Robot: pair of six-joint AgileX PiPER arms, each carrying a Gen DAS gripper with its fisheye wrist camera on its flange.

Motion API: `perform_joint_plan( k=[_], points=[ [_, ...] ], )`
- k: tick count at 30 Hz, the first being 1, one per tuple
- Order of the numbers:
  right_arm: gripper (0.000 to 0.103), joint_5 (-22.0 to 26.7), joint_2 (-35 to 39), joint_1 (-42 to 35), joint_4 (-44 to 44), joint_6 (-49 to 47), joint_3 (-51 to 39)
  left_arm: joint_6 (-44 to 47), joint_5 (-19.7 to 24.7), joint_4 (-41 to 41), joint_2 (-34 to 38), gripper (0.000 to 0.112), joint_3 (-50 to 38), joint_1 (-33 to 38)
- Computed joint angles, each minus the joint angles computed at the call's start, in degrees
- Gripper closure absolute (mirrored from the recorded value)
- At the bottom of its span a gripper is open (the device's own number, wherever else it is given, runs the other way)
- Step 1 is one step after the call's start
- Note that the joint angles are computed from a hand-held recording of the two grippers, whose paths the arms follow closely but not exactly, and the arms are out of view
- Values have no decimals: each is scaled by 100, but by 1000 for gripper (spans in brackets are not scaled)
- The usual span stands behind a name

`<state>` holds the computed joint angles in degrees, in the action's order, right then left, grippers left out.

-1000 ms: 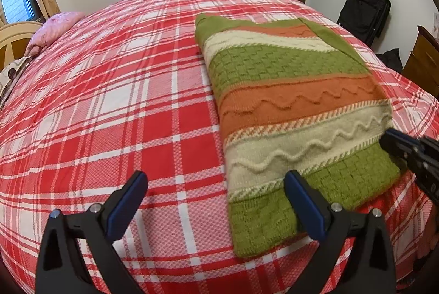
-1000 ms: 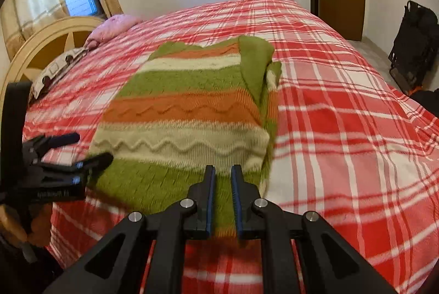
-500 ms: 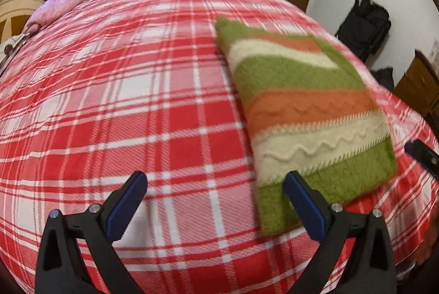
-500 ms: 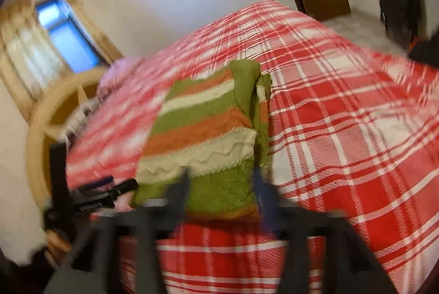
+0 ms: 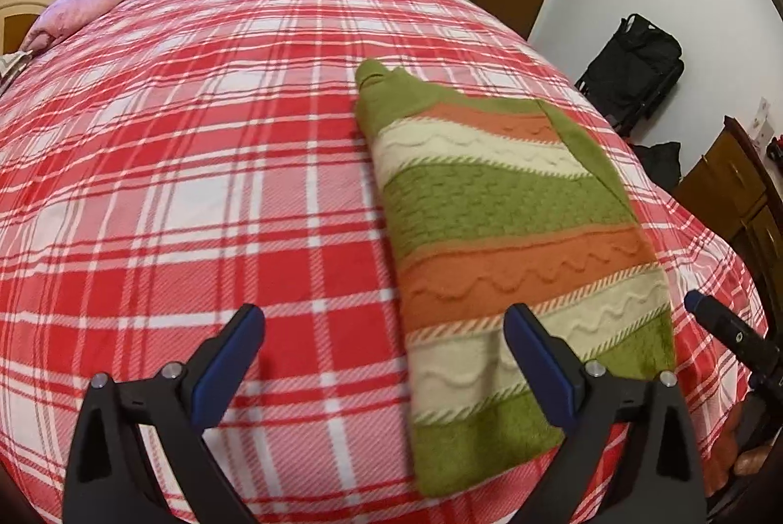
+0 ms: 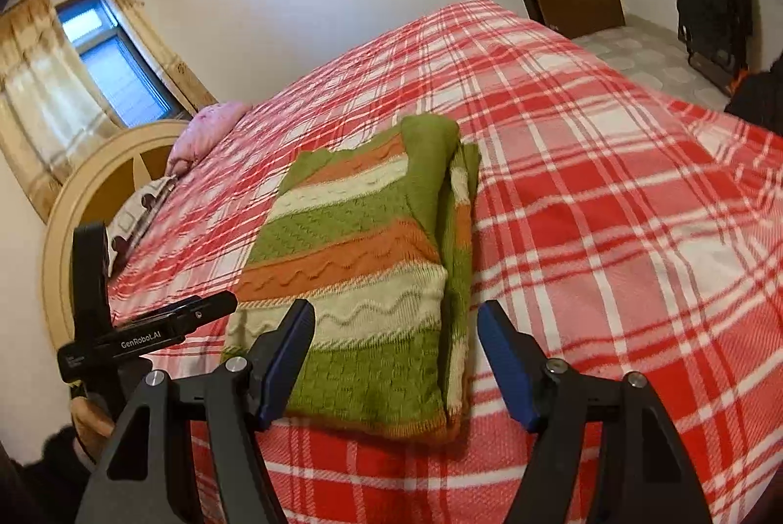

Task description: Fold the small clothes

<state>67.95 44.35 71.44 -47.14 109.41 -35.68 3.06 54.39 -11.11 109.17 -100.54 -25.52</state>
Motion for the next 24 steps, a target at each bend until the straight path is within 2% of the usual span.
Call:
perform_joint_plan(
  k=[3,9,12,18,21,23,24],
  points=[
    [33,-596,13,-807,230,-567,17,-102,91,117,157,12,-249,-73],
    [33,-1638,246,-2229,687,-1508,58,-259,309,-161,575,12,-816,-37],
    [33,-1968,441,-2710,796,-1829,70,-291,471,-257,801,12,-1098,-50],
    [33,-3358,1077,-4177,1662,-2958,213,-336,772,-752,1325,13,-1687,47],
    [33,-4068,1253,-4517,1945,-3190,456,-364,952,-1061,1555,16,-1935,116],
    [33,-4371,1277,-4678,2104,-3453,543,-387,858,-1053,1547,18,-1904,86],
    [33,-4439,1302,-4767,2324,-3732,531,-312,803,-1095,1527,27,-1864,61]
  ],
)
